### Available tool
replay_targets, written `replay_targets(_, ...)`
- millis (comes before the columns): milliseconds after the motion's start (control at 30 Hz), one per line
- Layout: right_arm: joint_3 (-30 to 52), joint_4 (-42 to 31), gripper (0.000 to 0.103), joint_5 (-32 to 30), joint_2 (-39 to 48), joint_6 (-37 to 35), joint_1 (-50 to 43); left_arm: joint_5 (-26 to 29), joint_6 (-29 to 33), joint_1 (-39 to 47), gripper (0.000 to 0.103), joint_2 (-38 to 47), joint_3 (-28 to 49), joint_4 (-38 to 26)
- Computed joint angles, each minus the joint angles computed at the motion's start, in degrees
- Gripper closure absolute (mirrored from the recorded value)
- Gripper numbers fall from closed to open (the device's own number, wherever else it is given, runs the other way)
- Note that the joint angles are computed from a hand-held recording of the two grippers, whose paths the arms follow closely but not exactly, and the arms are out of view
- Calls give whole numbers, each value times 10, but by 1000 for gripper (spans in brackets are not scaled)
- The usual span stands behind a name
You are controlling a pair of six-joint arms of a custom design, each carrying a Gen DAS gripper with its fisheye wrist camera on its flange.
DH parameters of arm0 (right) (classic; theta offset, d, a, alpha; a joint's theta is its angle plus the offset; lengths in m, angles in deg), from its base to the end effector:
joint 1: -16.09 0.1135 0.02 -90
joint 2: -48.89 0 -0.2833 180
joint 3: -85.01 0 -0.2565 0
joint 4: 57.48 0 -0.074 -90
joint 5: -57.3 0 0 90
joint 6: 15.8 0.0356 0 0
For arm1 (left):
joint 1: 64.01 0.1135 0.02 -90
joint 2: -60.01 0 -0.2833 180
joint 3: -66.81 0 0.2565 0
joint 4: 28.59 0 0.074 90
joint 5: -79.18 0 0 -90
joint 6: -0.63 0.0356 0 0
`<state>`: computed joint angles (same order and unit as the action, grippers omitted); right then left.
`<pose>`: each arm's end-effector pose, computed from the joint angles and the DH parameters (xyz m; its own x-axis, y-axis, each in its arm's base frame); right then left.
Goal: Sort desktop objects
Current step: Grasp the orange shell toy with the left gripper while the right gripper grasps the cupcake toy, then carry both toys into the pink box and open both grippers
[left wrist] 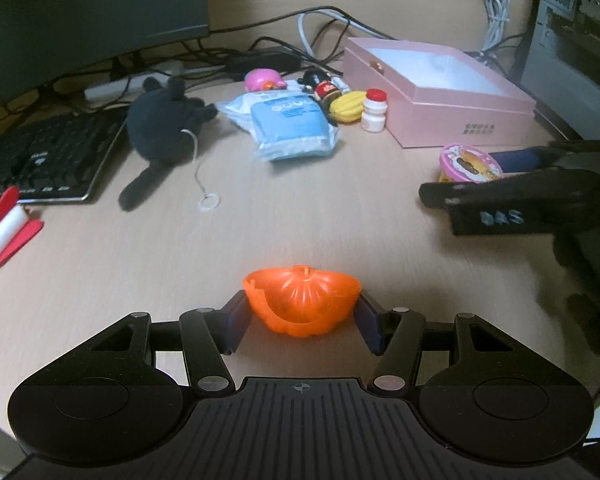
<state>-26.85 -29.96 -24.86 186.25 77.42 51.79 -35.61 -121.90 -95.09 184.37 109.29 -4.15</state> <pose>0.3285 0.2300 -0.0071 -0.5672 -0.3390 -0.7506 -0.4643 0.8844 -0.0487 0.2418 -0.1283 0.0038 -0.7567 -0.1139 -0.6438 -0.1560 0.9877 0.0085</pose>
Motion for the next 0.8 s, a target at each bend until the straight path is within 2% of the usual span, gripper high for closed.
replay_targets(33,14,-17,25,5,4,1,2,1,-4,-1,42,-4,-7,3)
replay_targets(67,24,-30,37,10,7,1,4,2,-6,-1,42,-6,-12,5)
replay_targets(133,39,-69,49,14,5,0,7,13,-8,0,42,-12,-21,8)
replay_targets(367,-44,-98,49,-18,-80,-2,-2,43,34,-10,42,-37,-32,28)
replay_targets(533,-136,-115,49,-28,-200,-14,-27,74,101,-4,42,-67,-4,40)
replay_targets(667,-182,-122,49,-17,-308,-6,-61,92,165,5,42,-76,57,43)
replay_targets(800,-146,-141,49,-23,-353,23,-100,101,236,22,42,-60,158,32)
